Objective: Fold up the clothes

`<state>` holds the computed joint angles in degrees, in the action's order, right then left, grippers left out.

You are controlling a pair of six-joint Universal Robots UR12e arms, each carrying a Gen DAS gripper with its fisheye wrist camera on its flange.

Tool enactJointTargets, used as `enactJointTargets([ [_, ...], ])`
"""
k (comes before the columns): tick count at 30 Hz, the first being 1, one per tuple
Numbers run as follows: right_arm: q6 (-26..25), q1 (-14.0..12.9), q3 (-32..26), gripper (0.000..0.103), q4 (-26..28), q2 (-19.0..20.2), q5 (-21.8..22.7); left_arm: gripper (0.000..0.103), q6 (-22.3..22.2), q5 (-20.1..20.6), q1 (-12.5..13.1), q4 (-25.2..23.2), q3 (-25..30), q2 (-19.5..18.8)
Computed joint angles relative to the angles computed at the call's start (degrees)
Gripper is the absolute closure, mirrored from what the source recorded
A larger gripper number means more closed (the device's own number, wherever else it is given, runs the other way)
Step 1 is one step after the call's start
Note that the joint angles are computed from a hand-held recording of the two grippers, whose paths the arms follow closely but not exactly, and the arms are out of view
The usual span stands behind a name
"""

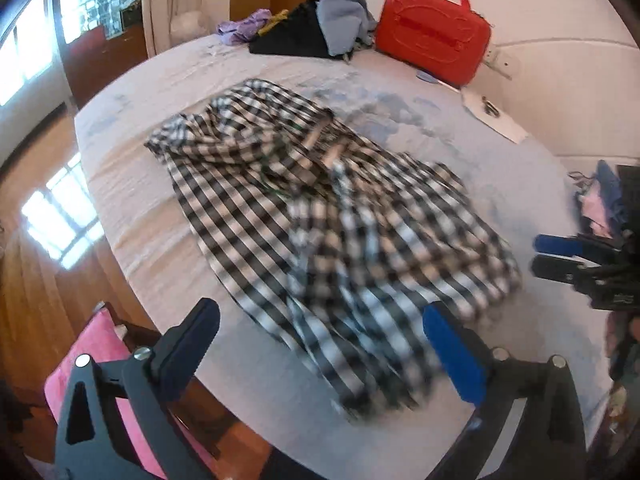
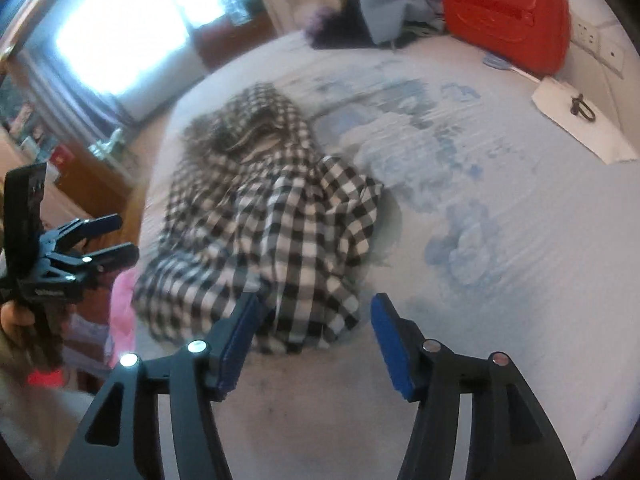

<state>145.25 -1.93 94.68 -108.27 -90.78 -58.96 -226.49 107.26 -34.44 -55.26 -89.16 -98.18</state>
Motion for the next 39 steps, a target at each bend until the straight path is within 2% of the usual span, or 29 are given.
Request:
enactJointTargets([
  [3, -4.5, 0.1, 0.3, 0.043, 1.5, -0.4, -0.9, 0.000, -1.4, -0.6, -1.1, -1.5, 0.2, -0.7],
  [6, -8.7, 0.0, 0.8, 0.038, 2.0, -0.7, -1.1, 0.000, -2.6, -0.9, -1.9, -3.6, 0.9, -1.8],
  [10, -15.7, 0.4, 0.8, 0.022, 1.6, -0.3, -2.9, 0.000, -3.4, 0.7, -3.1, -5.9, 2.2, -3.7],
  [18, -25.7, 2.7, 2.0, 0.020, -1.6, 0.7, -5.5, 0.000, -5.0, 0.3, -2.8, -7.6, 3.5, -5.9],
  [19, -25.9, 3.0, 2.3, 0.020, -2.1, 0.9, -5.5, 0.006, -4.7, 1.0, -3.0, -7.2, 3.5, -5.9],
  [20, -25.9, 3.1, 2.3, 0.020, -1.9, 1.0, -5.3, 0.024, -3.8, 1.2, -3.0, -6.5, 3.4, -5.9],
  [21, -25.8, 3.2, 2.3, 0.020, -1.8, 1.2, -5.1, 0.035, -2.4, 1.0, -3.1, -5.5, 3.4, -5.8],
  [22, -25.0, 3.2, 2.2, 0.029, -1.4, 1.4, -4.3, 0.057, -1.5, 1.0, -3.1, -5.0, 3.6, -5.7],
  [23, -23.8, 3.0, 1.8, 0.055, -0.9, 1.4, -2.6, 0.071, -0.8, 1.2, -3.1, -5.2, 4.0, -5.6],
  [24, -22.9, 2.7, 1.3, 0.067, -0.4, 1.3, -0.6, 0.074, -0.3, 1.3, -3.0, -5.1, 4.3, -5.4],
  [25, -21.9, 2.3, 0.8, 0.074, -0.1, 1.2, 1.5, 0.078, 0.0, 1.3, -2.8, -4.8, 4.5, -5.0],
  [29, -20.4, 2.4, -2.8, 0.078, 0.0, 1.6, 7.4, 0.081, 1.1, 3.0, -1.3, -2.6, 5.1, -2.8],
  [32, -19.5, 3.5, -7.4, 0.078, -0.1, 3.7, 11.2, 0.081, 2.1, 3.9, 1.0, 0.0, 4.6, -0.6],
  [35, -16.7, 6.6, -14.2, 0.078, -0.9, 8.6, 11.7, 0.081, 2.8, 2.0, 4.9, 2.2, 3.8, 1.2],
  [39, -13.4, 10.6, -24.3, 0.079, -0.2, 15.9, 10.2, 0.081, 4.4, -2.5, 11.2, 2.8, 3.6, 1.4],
])
